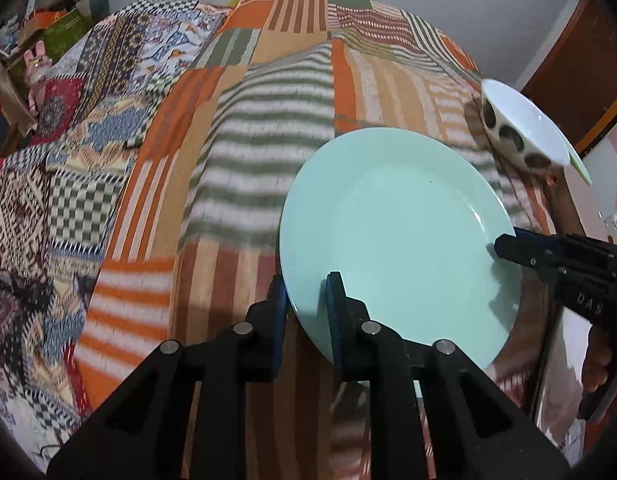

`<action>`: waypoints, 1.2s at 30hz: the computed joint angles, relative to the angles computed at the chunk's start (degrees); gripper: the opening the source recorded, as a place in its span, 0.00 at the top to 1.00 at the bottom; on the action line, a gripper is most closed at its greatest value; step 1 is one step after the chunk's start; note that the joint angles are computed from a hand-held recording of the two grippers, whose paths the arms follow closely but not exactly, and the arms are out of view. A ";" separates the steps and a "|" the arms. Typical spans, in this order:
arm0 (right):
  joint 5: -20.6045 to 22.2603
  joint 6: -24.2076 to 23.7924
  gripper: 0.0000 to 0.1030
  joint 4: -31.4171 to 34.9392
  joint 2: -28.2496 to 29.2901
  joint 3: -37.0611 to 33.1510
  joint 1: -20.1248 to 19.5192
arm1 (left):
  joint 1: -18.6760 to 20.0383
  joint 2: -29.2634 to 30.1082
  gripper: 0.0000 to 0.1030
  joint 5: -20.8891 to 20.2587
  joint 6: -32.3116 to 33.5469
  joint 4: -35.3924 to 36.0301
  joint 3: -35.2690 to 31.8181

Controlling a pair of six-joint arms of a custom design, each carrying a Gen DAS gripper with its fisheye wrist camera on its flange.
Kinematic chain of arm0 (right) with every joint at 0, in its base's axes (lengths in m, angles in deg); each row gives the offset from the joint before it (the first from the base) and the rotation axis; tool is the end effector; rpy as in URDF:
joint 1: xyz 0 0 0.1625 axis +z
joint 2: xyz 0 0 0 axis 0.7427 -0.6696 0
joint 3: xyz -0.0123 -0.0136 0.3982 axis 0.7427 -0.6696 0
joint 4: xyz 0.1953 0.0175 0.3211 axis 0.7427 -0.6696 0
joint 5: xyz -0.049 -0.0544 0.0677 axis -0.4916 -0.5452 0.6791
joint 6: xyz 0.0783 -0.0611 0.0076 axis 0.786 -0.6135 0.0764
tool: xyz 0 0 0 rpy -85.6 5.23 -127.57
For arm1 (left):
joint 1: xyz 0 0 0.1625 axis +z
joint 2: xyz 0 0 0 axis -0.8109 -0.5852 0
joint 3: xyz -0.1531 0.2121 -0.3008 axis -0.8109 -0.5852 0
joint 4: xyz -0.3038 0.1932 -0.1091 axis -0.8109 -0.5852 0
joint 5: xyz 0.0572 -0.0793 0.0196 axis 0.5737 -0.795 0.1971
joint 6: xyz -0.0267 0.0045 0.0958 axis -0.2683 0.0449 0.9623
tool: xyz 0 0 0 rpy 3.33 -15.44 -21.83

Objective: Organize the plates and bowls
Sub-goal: 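Grasp the rim of the mint green plate with both grippers, then lift the mint green plate and carry it toward the white plate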

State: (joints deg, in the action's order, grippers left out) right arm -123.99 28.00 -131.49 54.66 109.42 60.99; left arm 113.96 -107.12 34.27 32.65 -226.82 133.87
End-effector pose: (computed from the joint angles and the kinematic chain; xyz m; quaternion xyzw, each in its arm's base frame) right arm 0.3012 -0.6107 0.0396 0.2521 -0.9332 0.0968 0.2370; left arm -0.1102 -0.5945 0.1990 0.0076 0.9206 -0.2418 0.3064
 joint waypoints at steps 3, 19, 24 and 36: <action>1.97 0.49 0.82 1.04 -0.81 1.01 -0.42 | -0.43 -1.39 0.81 -0.47 -0.74 0.48 1.74; -1.05 0.73 0.79 2.33 1.14 -0.84 0.92 | -0.68 0.43 0.76 1.87 0.73 2.86 -0.47; -0.26 0.55 0.80 -0.77 -1.04 2.31 1.04 | -2.97 -0.99 0.76 3.59 -0.18 2.49 1.22; 1.57 -1.96 0.80 -11.75 -10.09 11.99 3.28 | -11.93 -5.98 0.76 6.97 -3.33 1.14 5.33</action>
State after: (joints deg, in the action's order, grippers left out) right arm -122.42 26.04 -143.24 44.58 121.41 64.26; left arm 102.03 -113.10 41.24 29.32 -225.68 139.20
